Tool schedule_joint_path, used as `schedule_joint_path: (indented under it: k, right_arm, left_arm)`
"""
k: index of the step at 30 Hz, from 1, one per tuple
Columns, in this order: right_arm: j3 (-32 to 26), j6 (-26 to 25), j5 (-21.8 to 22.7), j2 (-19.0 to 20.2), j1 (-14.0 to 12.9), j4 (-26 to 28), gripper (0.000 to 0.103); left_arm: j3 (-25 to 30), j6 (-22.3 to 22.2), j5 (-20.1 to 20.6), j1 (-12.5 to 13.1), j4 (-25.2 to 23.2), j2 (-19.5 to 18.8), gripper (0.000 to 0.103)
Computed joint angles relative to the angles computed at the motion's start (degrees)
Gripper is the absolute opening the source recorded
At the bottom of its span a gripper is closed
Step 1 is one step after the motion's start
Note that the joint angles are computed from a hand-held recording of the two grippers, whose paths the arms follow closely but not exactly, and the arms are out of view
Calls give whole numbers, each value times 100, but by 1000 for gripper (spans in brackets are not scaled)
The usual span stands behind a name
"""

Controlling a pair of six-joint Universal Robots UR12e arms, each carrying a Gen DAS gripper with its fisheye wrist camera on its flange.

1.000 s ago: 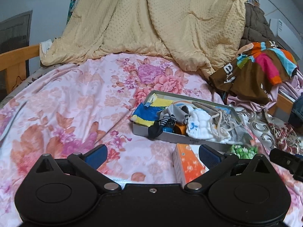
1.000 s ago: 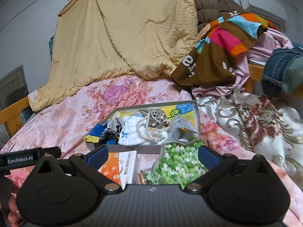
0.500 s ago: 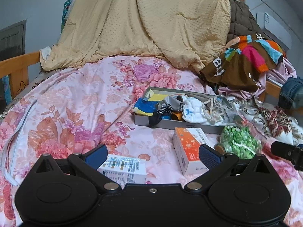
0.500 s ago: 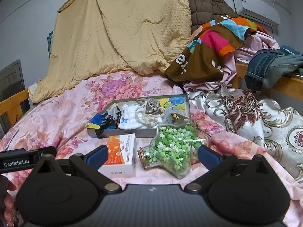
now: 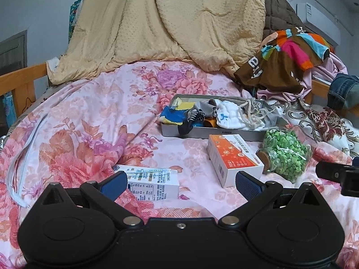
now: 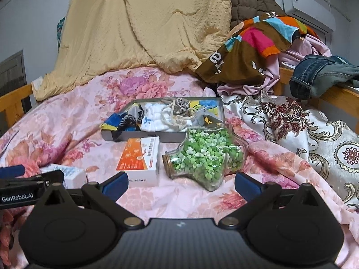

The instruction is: Organize soft objects

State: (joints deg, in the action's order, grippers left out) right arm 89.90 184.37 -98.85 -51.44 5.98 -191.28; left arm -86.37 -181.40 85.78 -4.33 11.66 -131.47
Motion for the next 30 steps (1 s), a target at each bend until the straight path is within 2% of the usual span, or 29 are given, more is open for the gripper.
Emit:
schedule_joint_path:
  k: [30]
  right_arm:
    - [2, -14, 9, 5, -5, 100, 103]
  left_arm:
    - [-27, 9, 21, 3, -12, 3, 102]
